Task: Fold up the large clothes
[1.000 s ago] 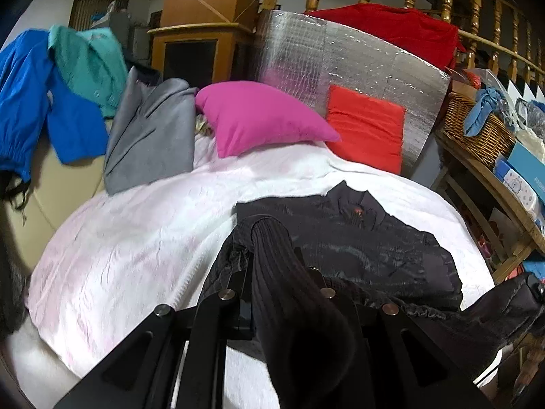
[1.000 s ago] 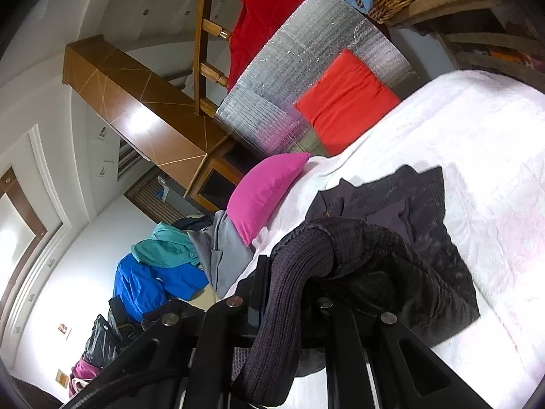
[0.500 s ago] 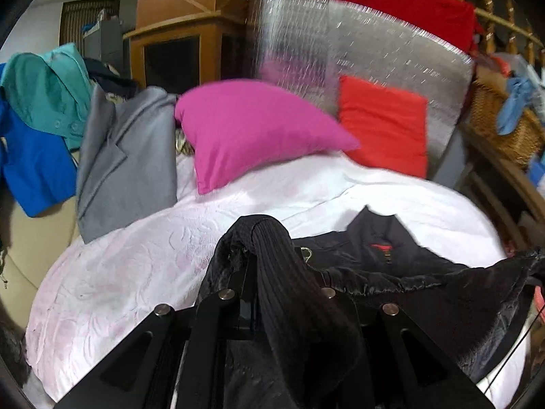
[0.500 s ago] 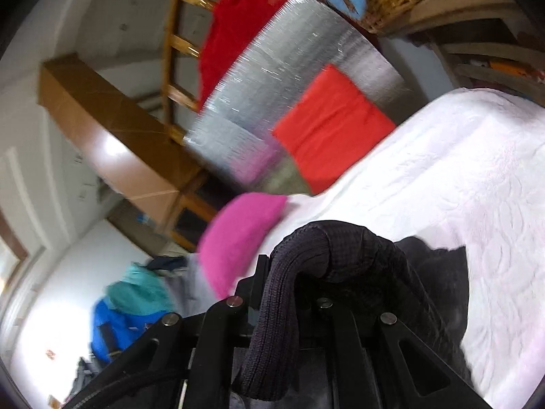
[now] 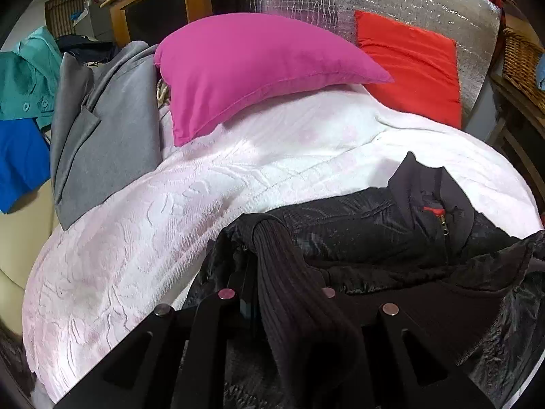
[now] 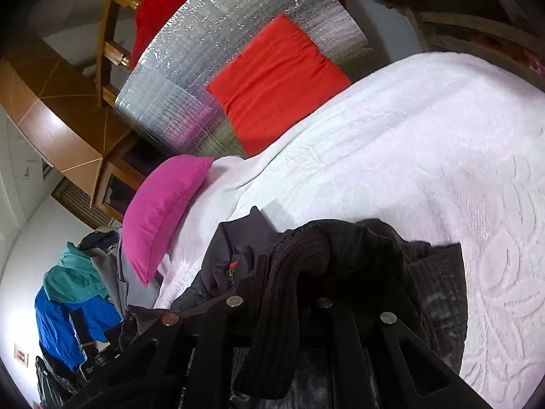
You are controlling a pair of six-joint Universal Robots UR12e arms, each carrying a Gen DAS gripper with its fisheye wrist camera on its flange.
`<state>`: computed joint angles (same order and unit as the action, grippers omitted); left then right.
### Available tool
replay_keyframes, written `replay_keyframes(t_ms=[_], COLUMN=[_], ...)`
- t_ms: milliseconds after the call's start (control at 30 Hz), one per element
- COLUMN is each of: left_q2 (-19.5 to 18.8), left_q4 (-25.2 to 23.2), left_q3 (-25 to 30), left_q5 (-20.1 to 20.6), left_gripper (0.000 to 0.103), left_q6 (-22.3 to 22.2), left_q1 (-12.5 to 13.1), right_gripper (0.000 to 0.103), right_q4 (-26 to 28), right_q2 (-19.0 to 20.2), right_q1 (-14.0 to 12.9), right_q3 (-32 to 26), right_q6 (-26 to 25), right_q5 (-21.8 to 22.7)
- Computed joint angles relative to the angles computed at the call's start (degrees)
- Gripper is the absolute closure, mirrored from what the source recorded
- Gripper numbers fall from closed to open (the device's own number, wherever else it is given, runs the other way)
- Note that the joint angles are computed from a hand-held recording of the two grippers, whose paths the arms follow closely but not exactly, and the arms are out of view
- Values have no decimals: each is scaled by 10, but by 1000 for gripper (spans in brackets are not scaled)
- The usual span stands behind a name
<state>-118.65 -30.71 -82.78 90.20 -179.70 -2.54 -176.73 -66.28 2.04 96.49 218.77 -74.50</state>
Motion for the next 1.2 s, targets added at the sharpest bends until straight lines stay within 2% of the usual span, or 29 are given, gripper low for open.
replay_keyframes(t_ms=[133,233,333,467,633,733,800,833,900,933,967,1000,1033,1100,1200], left_q2=[8,-2,-25,-60,-77,-81,-76,-73,-65,-58,-55,-49,-47,-47,-50], left_q4=[34,39,-10,-67,-100,-134,-148,-145,-127,-93,-71,-32,-9,8,-6], left_q3=[-1,17,51,87,105,122,125,123,113,100,94,81,74,70,73], left_q5=[-16,-21,-28,-5,-5,-34,-73,-91,-146,-157,-151,-148,-164,-196,-189], left_gripper=[86,86,85,85,81,79,68,66,46,41,32,25,24,23,23], left_q6=[5,8,0,3,3,-10,-21,-25,-37,-51,-62,-89,-108,-131,-83], left_q1=[3,2,2,-5,-5,1,10,14,27,32,34,39,44,54,50], right_gripper=[92,92,92,92,90,89,85,79,52,25,14,14,14,14,14], right_q4=[-26,-19,31,92,102,115,107,97,69,42,6,-9,-25,-29,30], right_q2=[-7,2,22,46,58,58,58,58,60,63,63,60,57,51,40], right_q1=[1,-1,-5,-8,-18,-22,-28,-31,-36,-41,-44,-44,-45,-47,-43], right_q3=[-7,-27,-52,-67,-67,-69,-67,-64,-60,-58,-52,-48,-45,-41,-43], right_q6=[-4,-8,-7,-9,12,14,30,36,47,60,79,84,89,83,12], right_q5=[2,-10,-17,-22,11,27,50,64,100,128,138,129,122,114,83])
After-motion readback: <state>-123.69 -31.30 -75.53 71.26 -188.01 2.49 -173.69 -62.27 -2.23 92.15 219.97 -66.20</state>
